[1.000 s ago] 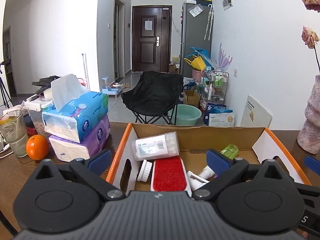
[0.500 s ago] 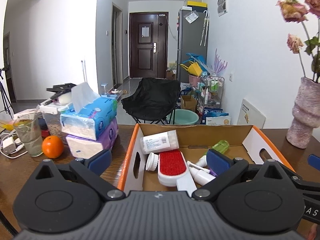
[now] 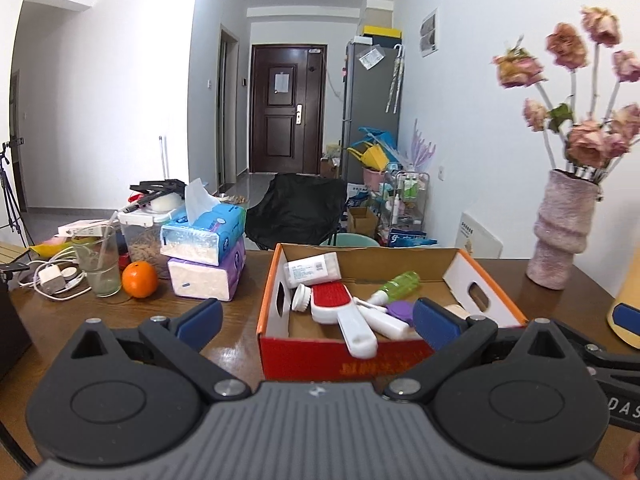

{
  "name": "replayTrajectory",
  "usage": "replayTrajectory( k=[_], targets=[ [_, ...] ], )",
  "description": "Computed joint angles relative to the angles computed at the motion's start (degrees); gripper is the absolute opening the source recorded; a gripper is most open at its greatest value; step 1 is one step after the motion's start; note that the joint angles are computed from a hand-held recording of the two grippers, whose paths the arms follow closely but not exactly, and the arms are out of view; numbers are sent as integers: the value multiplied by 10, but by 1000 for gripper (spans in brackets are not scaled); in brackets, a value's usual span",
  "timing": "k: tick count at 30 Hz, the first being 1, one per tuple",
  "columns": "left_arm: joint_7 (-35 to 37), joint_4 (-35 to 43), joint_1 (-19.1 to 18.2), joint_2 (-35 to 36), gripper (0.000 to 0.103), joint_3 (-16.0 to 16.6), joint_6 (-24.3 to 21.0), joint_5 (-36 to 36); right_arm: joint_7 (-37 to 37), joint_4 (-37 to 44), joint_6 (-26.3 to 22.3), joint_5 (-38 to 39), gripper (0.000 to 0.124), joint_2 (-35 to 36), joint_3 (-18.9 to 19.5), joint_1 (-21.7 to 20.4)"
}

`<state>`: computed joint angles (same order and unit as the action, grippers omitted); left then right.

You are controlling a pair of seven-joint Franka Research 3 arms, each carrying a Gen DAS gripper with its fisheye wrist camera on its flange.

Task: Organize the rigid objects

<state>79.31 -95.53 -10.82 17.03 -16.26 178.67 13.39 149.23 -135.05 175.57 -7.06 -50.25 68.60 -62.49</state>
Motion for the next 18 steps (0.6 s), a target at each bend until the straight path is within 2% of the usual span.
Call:
replayTrajectory(
  k=[3,6,8,9,10,13,15,18],
  targets=[
    [50,-74,70,-53,103,-72,27,-52,15,-39,-18,10,103,-40,-37,68],
    [142,-139,165,-101,103,-174,38,-155,23,-69,-43,4,103,-69,-70,133],
    [272,-172,241,-134,103,-264,32,-299,30,-83,-66,-6,103,-91,-87,169],
    [354,-184,259,-153,103,-289,28,-393,32,-90,-78,-11,103,-101,-95,188],
    [429,-193,259,-172,103,-294,22,-481,35,-96,-89,-17,103,-109,-104,207],
    [572,-220,206,-223,103,-244,5,-656,42,-108,-120,-36,103,-121,-122,255],
    [643,-240,162,-254,103,-199,-4,-740,49,-114,-145,-47,103,-131,-132,285],
    [717,-271,106,-296,103,-143,-12,-822,60,-120,-175,-65,103,-146,-143,327]
  ],
)
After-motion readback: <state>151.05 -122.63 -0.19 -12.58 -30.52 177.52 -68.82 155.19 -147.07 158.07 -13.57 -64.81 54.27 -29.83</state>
